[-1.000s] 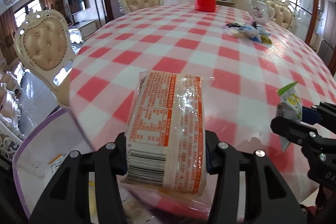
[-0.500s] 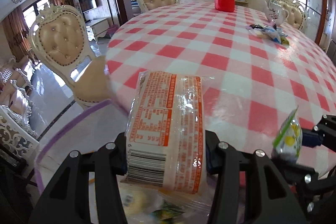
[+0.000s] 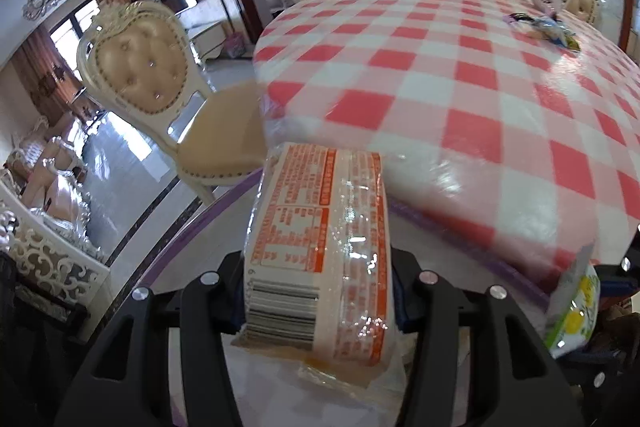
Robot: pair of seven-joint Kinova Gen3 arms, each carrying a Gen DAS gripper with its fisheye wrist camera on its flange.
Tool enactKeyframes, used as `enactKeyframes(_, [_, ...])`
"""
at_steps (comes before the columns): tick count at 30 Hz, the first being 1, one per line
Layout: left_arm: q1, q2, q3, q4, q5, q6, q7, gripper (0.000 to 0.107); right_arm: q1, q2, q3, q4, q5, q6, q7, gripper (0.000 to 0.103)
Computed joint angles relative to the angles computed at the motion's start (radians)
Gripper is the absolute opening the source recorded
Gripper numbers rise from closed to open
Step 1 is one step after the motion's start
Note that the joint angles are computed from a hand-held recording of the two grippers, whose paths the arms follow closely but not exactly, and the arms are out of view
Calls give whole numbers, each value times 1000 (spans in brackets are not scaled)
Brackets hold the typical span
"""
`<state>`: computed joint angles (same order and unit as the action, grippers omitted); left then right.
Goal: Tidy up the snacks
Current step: 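Open both grippers over the bin to drop the snacks, then grasp the small yellow-green packet with the right gripper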
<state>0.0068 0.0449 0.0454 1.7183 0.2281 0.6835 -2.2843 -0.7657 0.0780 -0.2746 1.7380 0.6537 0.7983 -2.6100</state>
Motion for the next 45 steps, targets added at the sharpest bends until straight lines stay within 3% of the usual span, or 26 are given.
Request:
enactKeyframes(2, [0,7,-4,-7,-28,5,23,54,1,5,-4,1,-14,-25,27,37])
enactKeyframes(4, [5,7,-4,-4,-61,-7,56,65,2,0,-2,13,-14,-57,39,38])
enactKeyframes(5, [11,3,-3,2,-85,-24,81,81,0,-7,-2,23,-3,-77,34,39])
enactKeyframes(6, [21,-6,-1,16,-122,-57,122,86,-5,-12,-3,30,18,-83,16,45])
enactKeyframes(9, [30,-19,0,23,-170,-87,193,92,-14,-39,-8,63,105,-91,-88,65])
enactKeyframes(12, [43,-28,-3,33,-222,-129,283,93,15,-75,-14,99,129,-101,-167,71])
enactKeyframes(14, [41,-34,-6,34,-186,-144,292,93,50,-109,-17,136,134,-124,-217,72])
enactKeyframes(18, [28,-45,-2,26,-24,-126,224,96,139,-181,-22,212,110,-184,-290,77])
enactKeyframes(23, [53,-38,19,-23,130,-29,242,99,238,-271,-32,291,66,-213,-333,82])
enactKeyframes(26, [143,-15,-10,-91,223,69,271,100,303,-335,-36,326,39,-162,-338,84])
enactKeyframes(29, [281,35,-11,-192,189,87,378,101,366,-398,-1,360,-6,-141,-309,87])
enactKeyframes(34, [512,208,-39,-424,135,60,582,101,485,-507,159,397,-82,-107,-203,87])
enactKeyframes(37, [617,342,-46,-563,96,23,704,101,566,-516,264,395,-95,-116,-142,87])
enactKeyframes(40, [679,475,-51,-702,46,18,826,101,664,-462,362,366,-96,-144,-71,87])
enactKeyframes(42, [739,560,-122,-794,52,31,907,101,708,-404,437,337,-132,-183,10,87])
enactKeyframes(45, [757,632,-126,-863,2,14,1016,101,686,-312,576,291,-213,-267,132,84])
